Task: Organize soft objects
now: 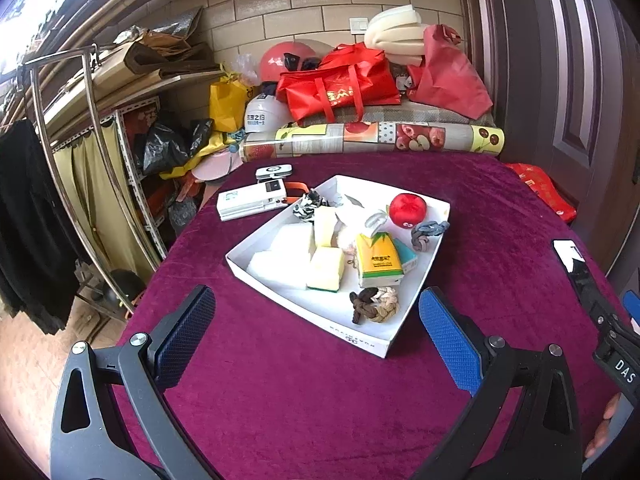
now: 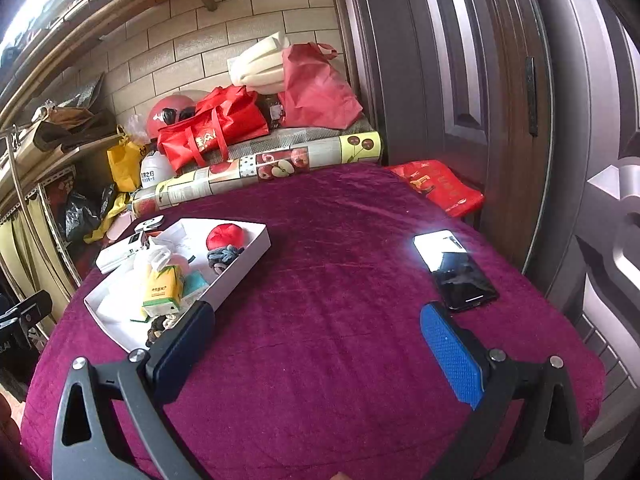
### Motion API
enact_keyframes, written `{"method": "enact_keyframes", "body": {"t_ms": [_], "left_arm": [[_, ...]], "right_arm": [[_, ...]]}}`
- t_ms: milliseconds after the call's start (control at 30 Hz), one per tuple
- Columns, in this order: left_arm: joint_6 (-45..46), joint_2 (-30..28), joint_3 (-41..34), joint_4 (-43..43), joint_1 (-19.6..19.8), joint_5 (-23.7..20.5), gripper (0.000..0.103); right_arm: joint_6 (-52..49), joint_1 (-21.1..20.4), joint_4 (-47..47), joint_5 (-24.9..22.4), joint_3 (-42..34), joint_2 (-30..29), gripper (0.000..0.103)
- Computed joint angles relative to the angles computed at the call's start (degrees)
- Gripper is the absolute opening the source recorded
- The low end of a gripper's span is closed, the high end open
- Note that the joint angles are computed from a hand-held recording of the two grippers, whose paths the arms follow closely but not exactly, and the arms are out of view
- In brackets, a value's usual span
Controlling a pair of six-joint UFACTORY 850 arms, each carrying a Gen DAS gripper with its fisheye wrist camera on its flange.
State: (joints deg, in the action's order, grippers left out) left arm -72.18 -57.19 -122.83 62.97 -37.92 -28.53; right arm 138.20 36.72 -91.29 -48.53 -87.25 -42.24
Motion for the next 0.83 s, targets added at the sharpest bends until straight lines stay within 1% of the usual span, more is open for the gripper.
{"method": "enact_keyframes", "body": {"t_ms": [433,700,833], "left_arm": [[6.4,-2.5,-3.8,-5.2,-0.2,-1.9,0.103],[7.6,-2.7,-3.8,-6.7,0.1,-0.9,0.103],[6.1,-2.6,-3.5,-5.8,0.4,-0.4,0.103]], "right_arm": [[0.3,-0.5,0.4,1.2,0.1,-0.1,0.103],[-0.1,-0.5,0.9,1.6,-0.1,-0.3,0.103],[0.0,-0.6,0.9,1.9,-0.1,-0.4,0.103]]}}
